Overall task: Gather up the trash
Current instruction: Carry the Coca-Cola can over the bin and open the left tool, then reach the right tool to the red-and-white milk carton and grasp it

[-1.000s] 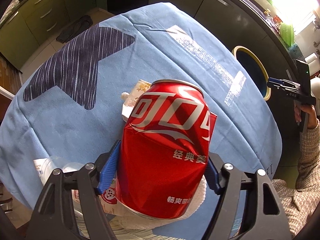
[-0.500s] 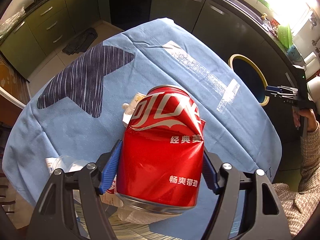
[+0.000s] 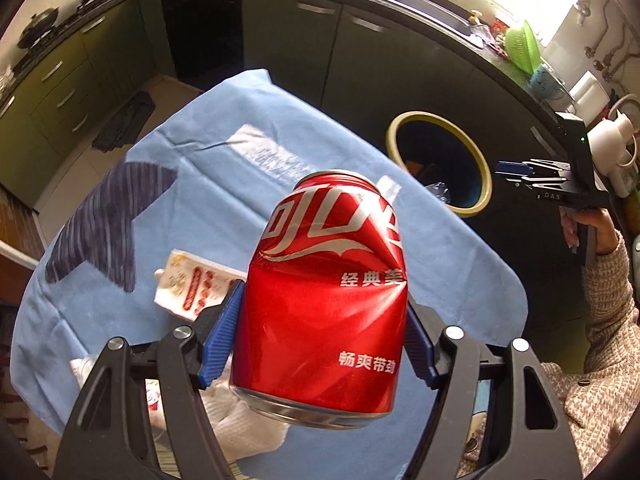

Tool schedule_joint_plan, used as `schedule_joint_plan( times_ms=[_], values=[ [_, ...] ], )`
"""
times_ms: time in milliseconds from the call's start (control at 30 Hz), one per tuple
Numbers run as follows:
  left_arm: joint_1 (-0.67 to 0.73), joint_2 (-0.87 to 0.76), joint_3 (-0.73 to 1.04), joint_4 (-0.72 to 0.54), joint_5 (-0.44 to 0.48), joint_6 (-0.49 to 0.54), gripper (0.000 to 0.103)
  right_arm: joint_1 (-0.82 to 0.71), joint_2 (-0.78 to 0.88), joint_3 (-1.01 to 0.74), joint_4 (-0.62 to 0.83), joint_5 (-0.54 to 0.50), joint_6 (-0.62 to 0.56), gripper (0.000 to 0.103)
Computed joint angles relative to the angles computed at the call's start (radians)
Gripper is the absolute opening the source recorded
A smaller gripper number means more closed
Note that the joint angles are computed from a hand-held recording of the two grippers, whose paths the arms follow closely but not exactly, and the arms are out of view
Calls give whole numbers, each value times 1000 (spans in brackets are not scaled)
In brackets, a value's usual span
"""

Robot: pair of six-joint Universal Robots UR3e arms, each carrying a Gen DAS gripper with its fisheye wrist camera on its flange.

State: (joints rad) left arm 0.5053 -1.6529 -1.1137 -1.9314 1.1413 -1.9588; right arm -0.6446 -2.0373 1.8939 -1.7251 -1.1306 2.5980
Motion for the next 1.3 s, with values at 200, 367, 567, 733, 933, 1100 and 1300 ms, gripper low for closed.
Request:
schedule_joint_plan(
  times_ms=[200,367,567,733,933,1100,1300],
  values=[
    [-302,-72,53,79,-26,-163,68,-285,-170,-33,302,111,-256,43],
    [-572,-258,186,185,1,-336,68,-598,-269,-105,659,162,-577,43],
    [-782,-584,490,232,69,-528,68,-959,-311,-191,1011,138,-942,43],
    [-850,-781,695,254,119,-618,68,-1090,-314,-200,1090,100,-1057,43],
    [-848,-803,698,303,112,-666,82,-1030,-296,-178,1017,106,-995,43],
    [-782,-551,368,418,52,-621,82,-992,-305,-192,1027,108,-991,43],
    [-585,-110,-58,423,-84,-492,83,-899,-337,-211,1040,118,-958,47]
  ],
)
